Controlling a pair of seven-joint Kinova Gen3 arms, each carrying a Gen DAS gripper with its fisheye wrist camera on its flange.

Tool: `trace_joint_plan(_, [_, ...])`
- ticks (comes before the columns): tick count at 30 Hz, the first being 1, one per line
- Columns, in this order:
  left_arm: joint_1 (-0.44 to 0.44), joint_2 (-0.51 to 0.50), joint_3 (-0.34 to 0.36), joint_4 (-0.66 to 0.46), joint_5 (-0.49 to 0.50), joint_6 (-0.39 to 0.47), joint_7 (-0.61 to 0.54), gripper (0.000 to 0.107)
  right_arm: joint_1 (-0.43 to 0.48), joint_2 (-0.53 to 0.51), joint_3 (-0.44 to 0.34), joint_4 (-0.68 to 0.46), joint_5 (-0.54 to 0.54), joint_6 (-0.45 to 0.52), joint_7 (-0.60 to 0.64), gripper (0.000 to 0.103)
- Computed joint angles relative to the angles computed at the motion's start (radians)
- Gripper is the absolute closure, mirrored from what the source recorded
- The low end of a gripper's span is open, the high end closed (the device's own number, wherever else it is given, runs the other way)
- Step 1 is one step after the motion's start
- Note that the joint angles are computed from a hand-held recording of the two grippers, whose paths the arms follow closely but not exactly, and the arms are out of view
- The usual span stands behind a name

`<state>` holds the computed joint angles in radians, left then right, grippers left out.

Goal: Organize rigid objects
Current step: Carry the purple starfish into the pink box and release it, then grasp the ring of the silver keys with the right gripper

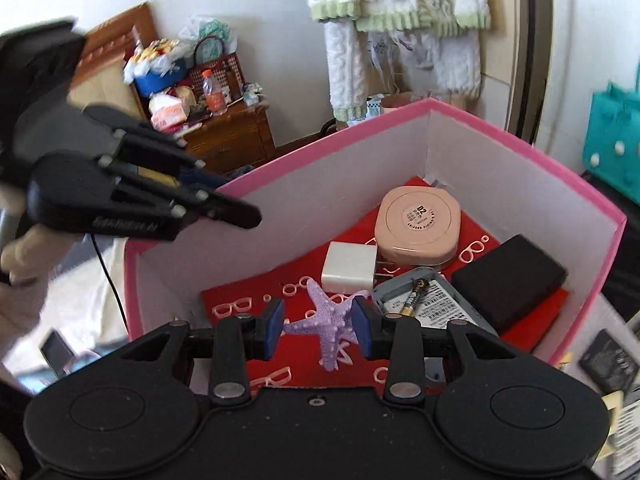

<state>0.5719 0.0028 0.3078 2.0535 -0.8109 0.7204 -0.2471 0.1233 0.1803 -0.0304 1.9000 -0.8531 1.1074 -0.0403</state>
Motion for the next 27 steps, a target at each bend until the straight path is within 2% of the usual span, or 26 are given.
trace_joint_plan(3, [0.000,0.000,0.000,0.001,-0.002,0.000,0.002,0.096,0.035,-0.005,0.013,0.025,-0.065,-0.003,0.036,0.060])
trace_joint_plan(8, [0.001,0.001,0.000,0.000,-0.007,0.001,0.000,0.096,0.133,-0.020,0.066,0.056,-0.157,0.100,0.115,0.059])
trace_joint_plan(13, [0.002,0.002,-0.001,0.000,-0.007,0.000,0.001,0.096,0.219,-0.071,0.140,0.100,-0.212,0.132,0.202,0.057])
trace_joint_plan(19, [0.004,0.002,-0.001,-0.001,-0.009,0.002,0.003,0.096,0.282,-0.104,0.207,0.142,-0.237,0.047,0.268,0.057])
trace_joint_plan(23, [0.003,0.001,-0.001,-0.002,-0.008,0.004,0.001,0.096,0.325,-0.049,0.222,0.137,-0.223,0.057,0.256,0.059])
trace_joint_plan(27, [0.002,0.001,-0.001,-0.001,-0.006,0.001,-0.001,0.096,0.359,-0.008,0.209,0.179,-0.233,0.008,0.271,0.060])
